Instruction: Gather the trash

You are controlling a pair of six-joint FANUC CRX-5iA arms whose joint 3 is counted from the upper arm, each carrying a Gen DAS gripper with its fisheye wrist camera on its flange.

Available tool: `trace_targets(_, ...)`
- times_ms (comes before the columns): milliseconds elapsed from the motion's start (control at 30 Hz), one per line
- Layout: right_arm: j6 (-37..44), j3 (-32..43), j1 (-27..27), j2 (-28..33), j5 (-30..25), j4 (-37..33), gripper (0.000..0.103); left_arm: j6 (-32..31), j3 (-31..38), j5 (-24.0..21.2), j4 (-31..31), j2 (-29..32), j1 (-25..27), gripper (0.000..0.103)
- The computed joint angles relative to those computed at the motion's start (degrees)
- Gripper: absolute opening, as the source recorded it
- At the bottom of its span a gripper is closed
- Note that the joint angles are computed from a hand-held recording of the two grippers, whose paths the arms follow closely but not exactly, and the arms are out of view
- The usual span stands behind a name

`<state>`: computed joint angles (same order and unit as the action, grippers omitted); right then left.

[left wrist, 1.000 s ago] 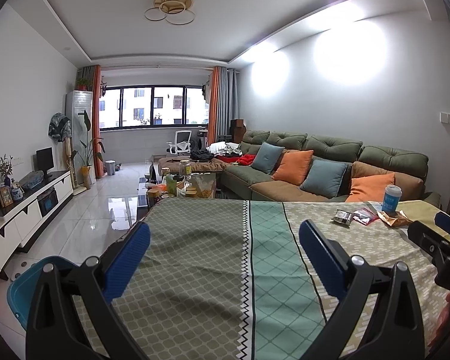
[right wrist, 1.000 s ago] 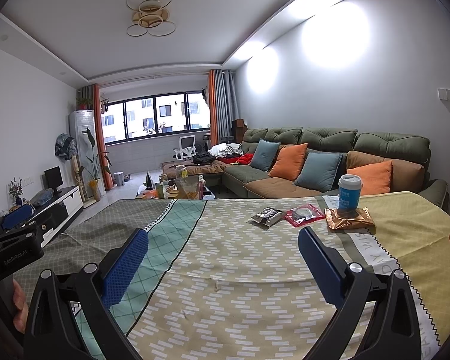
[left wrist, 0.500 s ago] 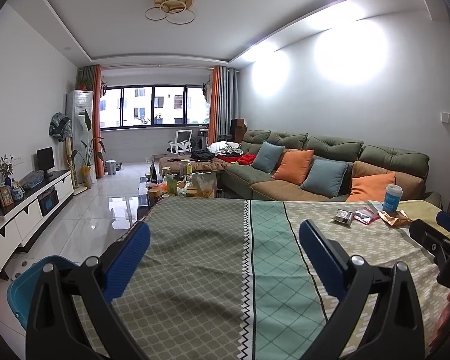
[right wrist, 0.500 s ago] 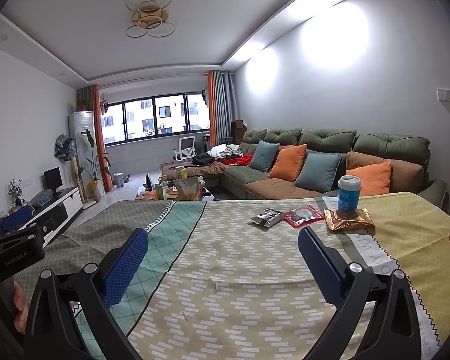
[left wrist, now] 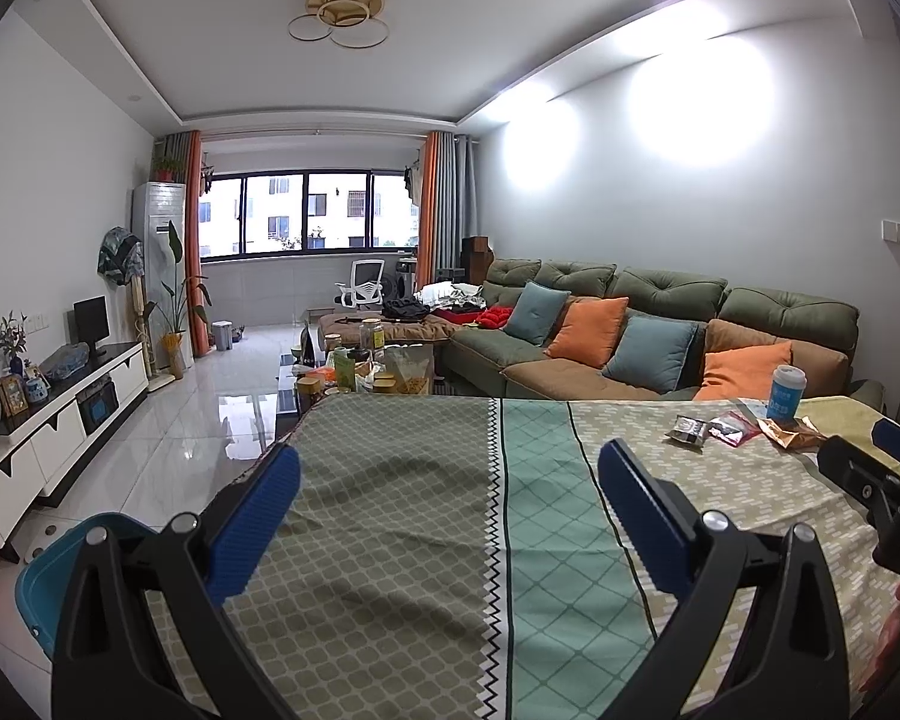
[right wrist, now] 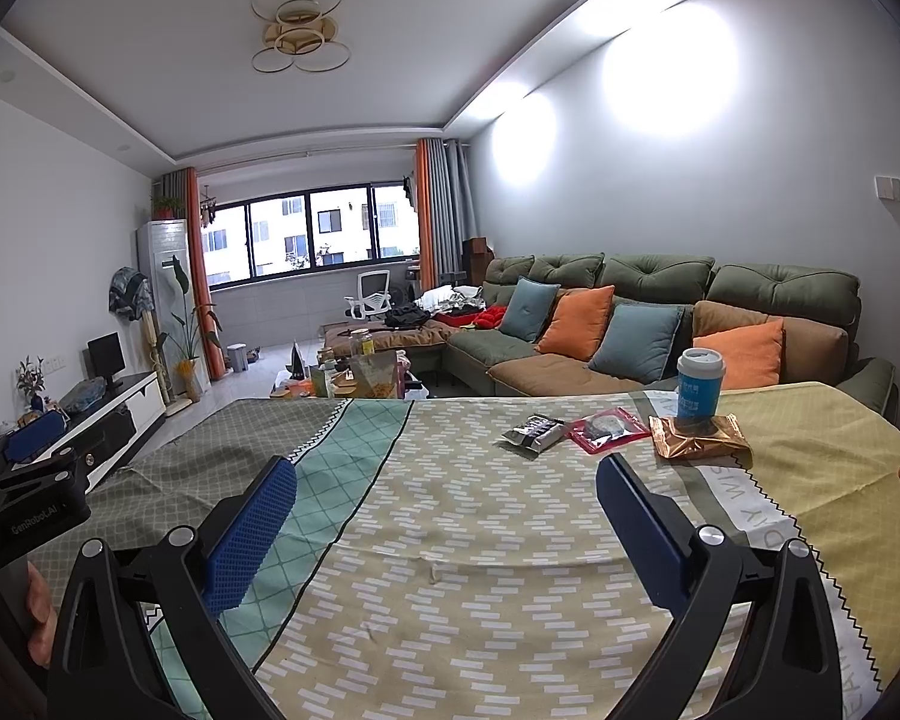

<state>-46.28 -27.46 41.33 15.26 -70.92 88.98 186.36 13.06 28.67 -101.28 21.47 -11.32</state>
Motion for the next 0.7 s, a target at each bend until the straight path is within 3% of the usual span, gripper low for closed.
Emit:
trace_targets(500, 0.1, 0.2, -0.1, 0.1, 0.2, -0.1, 0.099, -2.3, 0.2, 1.1, 0.9, 0.6, 0.7, 0.100)
trace_targets(600, -0.2, 0.1, -0.2, 0.1, 0.6, -0.3, 0.099, 8.6, 2.2, 0.4, -9.7, 1.6, -1.8, 0.100)
trace_targets(700, 0.0, 0.0, -0.5, -0.1, 1.2, -1.6, 0.099, 26.2, 5.6, 0.4, -26.0, 4.3, -5.4, 0.100)
